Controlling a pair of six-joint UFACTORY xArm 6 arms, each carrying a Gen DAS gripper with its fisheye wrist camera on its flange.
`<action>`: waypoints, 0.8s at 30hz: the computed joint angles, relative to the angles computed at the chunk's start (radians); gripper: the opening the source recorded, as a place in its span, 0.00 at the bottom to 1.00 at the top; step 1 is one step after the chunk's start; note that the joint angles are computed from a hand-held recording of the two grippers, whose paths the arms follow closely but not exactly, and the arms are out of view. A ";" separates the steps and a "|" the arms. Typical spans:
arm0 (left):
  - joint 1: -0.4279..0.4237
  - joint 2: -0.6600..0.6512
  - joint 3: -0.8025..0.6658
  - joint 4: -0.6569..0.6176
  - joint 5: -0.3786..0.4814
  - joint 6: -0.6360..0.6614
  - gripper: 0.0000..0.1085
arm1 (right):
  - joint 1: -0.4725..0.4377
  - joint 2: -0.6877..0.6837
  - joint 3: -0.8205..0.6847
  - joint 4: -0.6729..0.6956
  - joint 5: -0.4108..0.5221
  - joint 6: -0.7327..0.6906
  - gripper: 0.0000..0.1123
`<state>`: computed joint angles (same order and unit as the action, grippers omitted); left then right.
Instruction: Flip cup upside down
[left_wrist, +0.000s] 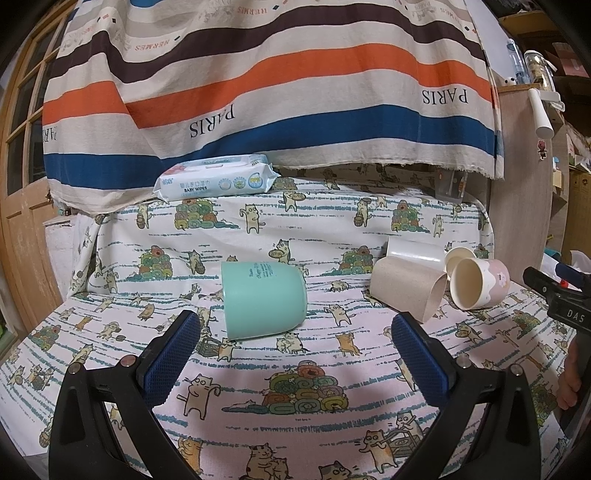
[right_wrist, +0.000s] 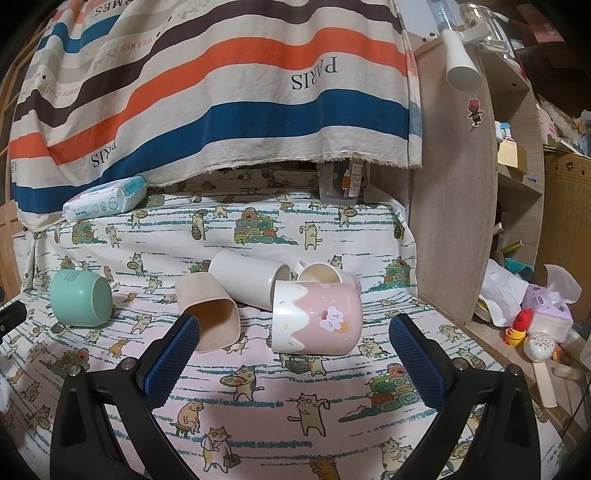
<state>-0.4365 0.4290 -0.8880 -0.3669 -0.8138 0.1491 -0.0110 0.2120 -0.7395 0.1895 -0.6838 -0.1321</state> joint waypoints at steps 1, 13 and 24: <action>-0.002 0.008 -0.011 -0.004 0.006 0.003 0.94 | -0.001 0.001 0.001 -0.006 -0.001 0.004 0.91; -0.001 -0.013 -0.046 0.002 0.107 0.002 0.94 | -0.050 -0.012 0.012 -0.121 0.016 0.114 0.91; -0.008 0.023 -0.147 0.029 0.087 0.053 0.94 | -0.065 -0.090 -0.006 -0.277 0.074 0.133 0.91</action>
